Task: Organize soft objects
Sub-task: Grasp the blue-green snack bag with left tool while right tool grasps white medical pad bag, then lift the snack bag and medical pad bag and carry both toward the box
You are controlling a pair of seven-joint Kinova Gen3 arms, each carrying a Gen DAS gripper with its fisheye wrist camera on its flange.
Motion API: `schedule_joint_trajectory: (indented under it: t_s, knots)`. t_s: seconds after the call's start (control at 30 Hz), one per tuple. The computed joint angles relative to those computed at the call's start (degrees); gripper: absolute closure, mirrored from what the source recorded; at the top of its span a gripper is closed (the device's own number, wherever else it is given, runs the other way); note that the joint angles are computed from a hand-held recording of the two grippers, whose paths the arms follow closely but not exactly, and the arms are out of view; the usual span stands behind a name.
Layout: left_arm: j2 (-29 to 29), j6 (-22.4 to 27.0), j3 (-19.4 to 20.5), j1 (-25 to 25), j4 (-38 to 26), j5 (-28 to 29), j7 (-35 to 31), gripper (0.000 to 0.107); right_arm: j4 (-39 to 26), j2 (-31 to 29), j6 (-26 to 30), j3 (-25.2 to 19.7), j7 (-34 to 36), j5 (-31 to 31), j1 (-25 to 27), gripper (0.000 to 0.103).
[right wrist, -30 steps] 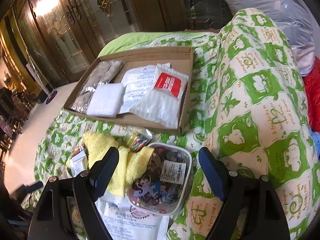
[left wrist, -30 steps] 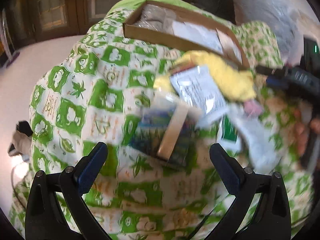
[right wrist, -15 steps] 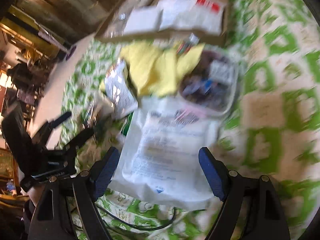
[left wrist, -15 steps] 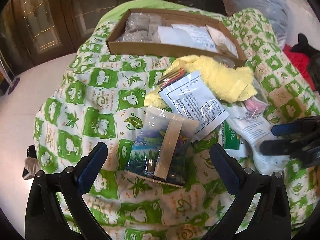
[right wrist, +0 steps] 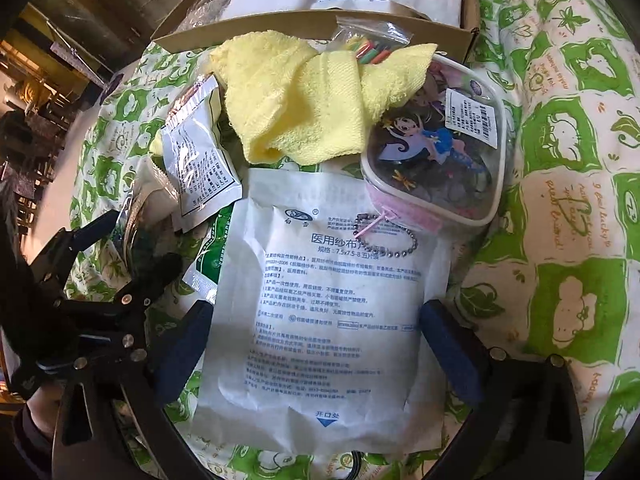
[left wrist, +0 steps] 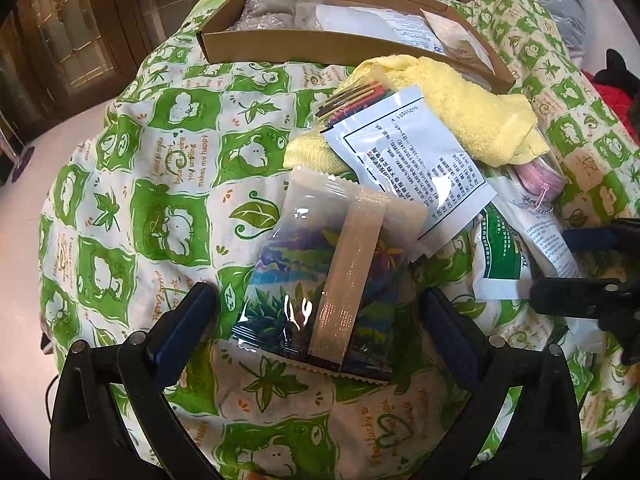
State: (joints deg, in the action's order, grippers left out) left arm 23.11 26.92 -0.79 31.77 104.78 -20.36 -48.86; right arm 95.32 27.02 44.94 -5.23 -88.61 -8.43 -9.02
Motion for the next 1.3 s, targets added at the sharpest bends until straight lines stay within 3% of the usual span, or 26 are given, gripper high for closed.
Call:
schedule_joint_trajectory:
  t_s: [0.27, 0.33, 0.4, 0.47, 0.53, 0.57, 0.63, 0.73, 0.97, 1.3]
  knots:
    - [0.0, 2.7, 2.9, -2.9, -1.3, 2.9, -4.1, 0.005, 1.4, -1.1, 0.6, -0.5, 3.0, -1.3, 1.2, 0.0]
    - [-0.1, 2.6, 2.0, -2.2, -1.3, 2.7, -3.5, 0.007, 2.3, -1.2, -0.2, -0.5, 3.5, -1.3, 1.4, 0.001]
    - [-0.3, 2.7, 0.1, -0.2, -1.0, 0.9, -1.1, 0.015, 2.8, -1.2, -1.1, -0.3, 3.3, -1.0, 0.8, 0.004]
    - [-1.2, 2.8, -1.7, 1.9, 0.0, -1.5, 2.6, 0.038, 4.4, -2.0, -2.8, 0.0, 3.1, -0.9, 1.0, 0.014]
    - [-2.8, 1.0, -0.9, 0.4, 2.0, -1.0, 3.5, 0.041, 5.6, -3.2, -4.2, 0.2, 2.5, -1.0, 1.2, 0.028]
    - [-3.3, 0.4, -0.4, -0.3, 2.6, -0.7, 3.6, 0.043, 6.0, -3.5, -4.5, 0.0, 2.9, -1.5, 1.8, 0.03]
    - [-4.1, 0.1, -0.5, 0.0, 3.4, -1.6, 4.8, 0.044, 7.1, -4.5, -5.1, -0.9, 4.1, -3.2, 3.1, 0.038]
    - [-4.9, 0.3, -0.1, 0.9, 4.3, -3.0, 6.2, 0.045, 8.8, -6.4, -5.9, -2.0, 6.5, -5.6, 4.3, 0.041]
    - [-4.2, 7.0, 0.1, 6.1, 2.1, -10.3, 14.0, 0.045, 11.8, -9.6, -7.6, -3.2, 11.9, -9.0, 4.3, 0.042]
    - [-6.4, 8.9, 1.3, 6.8, 2.5, -17.8, 23.3, 0.045, 12.7, -11.4, -7.9, -3.0, 16.0, -12.2, 4.7, 0.042]
